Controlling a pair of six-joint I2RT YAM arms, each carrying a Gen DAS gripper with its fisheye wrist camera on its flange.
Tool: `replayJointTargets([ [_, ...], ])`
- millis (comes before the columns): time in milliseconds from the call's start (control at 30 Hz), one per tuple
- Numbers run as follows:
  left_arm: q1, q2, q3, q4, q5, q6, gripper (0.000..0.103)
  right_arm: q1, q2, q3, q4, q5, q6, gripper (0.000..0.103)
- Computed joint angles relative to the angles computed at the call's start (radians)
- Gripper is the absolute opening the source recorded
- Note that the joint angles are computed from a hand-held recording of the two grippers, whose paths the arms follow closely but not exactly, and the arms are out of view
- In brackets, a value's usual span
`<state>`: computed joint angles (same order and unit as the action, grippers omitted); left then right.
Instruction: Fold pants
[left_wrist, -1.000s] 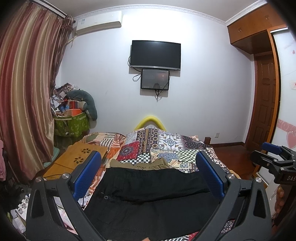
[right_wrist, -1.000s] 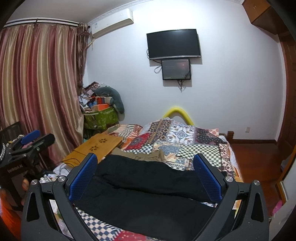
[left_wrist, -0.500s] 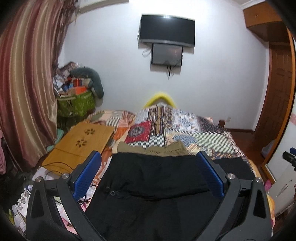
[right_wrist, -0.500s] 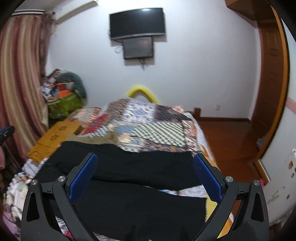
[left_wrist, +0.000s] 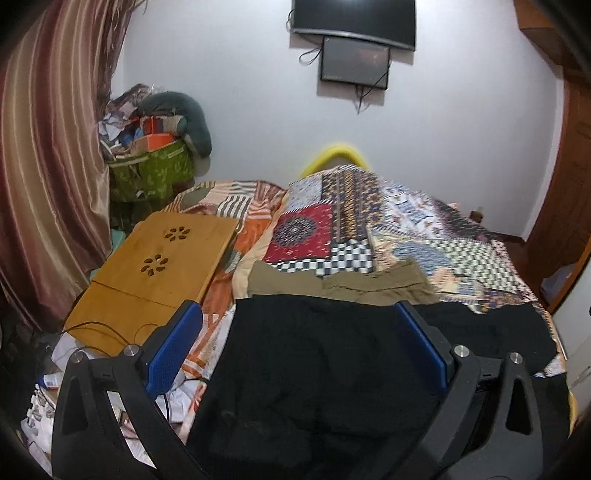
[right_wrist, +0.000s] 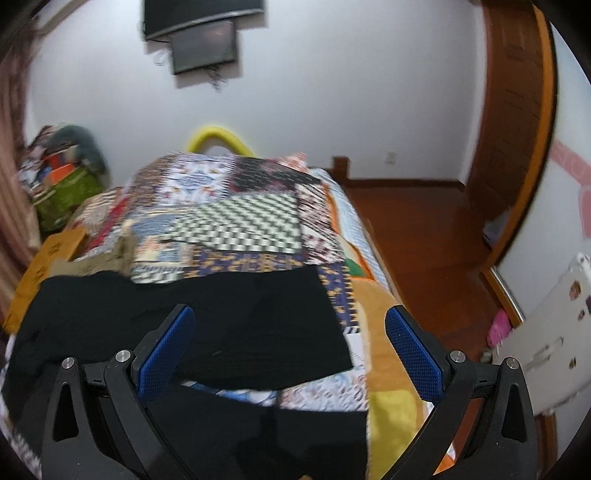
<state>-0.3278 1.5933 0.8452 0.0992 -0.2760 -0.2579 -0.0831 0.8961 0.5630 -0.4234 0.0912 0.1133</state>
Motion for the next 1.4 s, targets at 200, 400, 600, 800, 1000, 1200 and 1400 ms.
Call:
replayJointTargets([
  [200, 0.113, 0.260, 0.189, -0.053, 0.061, 0.031, 0.103, -0.069, 0.281, 0.047, 0.155, 0.026, -0.055, 0.103],
  [400, 0.157, 0.518, 0.422, -0.161, 0.095, 0.031, 0.094, -0.062, 0.513, 0.114, 0.275, 0.035, -0.121, 0.097],
  [600, 0.187, 0.694, 0.619, -0.270, 0.128, 0.039, 0.087, -0.081, 0.755, 0.234, 0.318, -0.031, -0.171, 0.075],
  [800, 0.210, 0.789, 0.723, -0.331, 0.174, 0.028, 0.083, -0.102, 0.935, 0.345, 0.319, -0.049, -0.176, 0.071],
  [1000, 0.213, 0.839, 0.773, -0.360, 0.175, 0.000, 0.075, -0.142, 1.036, 0.429, 0.293, -0.131, -0.155, 0.059],
  [1200, 0.196, 0.827, 0.768, -0.357, 0.116, 0.003, 0.055, -0.102, 1.021, 0.407, 0.319, -0.120, -0.166, 0.023],
  [1400, 0.166, 0.773, 0.712, -0.317, 0.008, 0.035, 0.031, -0.066, 0.972, 0.329, 0.407, -0.040, -0.205, 0.008],
])
